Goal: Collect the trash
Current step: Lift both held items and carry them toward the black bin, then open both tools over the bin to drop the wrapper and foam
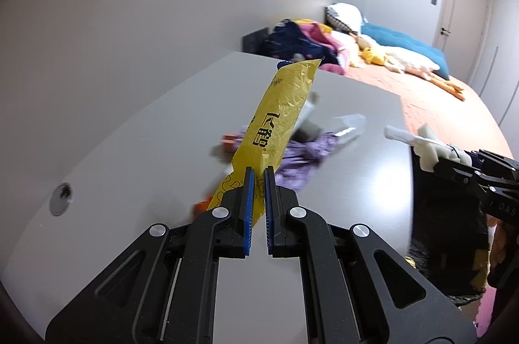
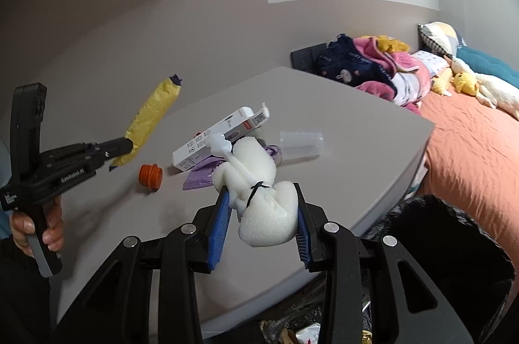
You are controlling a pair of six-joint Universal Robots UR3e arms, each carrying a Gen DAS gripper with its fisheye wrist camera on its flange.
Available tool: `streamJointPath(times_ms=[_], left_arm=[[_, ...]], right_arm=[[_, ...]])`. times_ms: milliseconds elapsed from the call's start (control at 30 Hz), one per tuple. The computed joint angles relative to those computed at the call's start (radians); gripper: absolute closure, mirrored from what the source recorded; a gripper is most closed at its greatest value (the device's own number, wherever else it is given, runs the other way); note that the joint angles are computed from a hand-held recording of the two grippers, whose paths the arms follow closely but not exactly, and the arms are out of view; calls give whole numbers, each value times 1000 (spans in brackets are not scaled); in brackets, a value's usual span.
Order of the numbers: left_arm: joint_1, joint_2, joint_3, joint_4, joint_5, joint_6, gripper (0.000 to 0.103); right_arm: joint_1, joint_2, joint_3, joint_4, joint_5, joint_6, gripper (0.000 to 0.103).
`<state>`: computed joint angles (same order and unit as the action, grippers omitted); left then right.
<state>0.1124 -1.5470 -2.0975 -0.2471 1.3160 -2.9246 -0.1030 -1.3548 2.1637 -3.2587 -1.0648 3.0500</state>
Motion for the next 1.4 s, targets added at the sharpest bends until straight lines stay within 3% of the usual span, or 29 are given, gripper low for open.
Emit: streamJointPath(times_ms=[400,700,1067,1200,1400], left_arm=[[-200,-81,72,43,36,-80,98],[-311,-149,136,49,49,-116,98],[-448,-251,258,21,57,-135,98],[-495,-299,311,-2,61,-139,98],[-549,-356,371,-35,58,-139,98]], right_arm=[[-209,-255,241,8,107,-65,65],[-399,-489,380,142,209,-157,64],[-687,-835,462,527,355,-338,63],[-807,-987,465,758,416,-442,63],[-925,-1108,450,988,458,-554,61]])
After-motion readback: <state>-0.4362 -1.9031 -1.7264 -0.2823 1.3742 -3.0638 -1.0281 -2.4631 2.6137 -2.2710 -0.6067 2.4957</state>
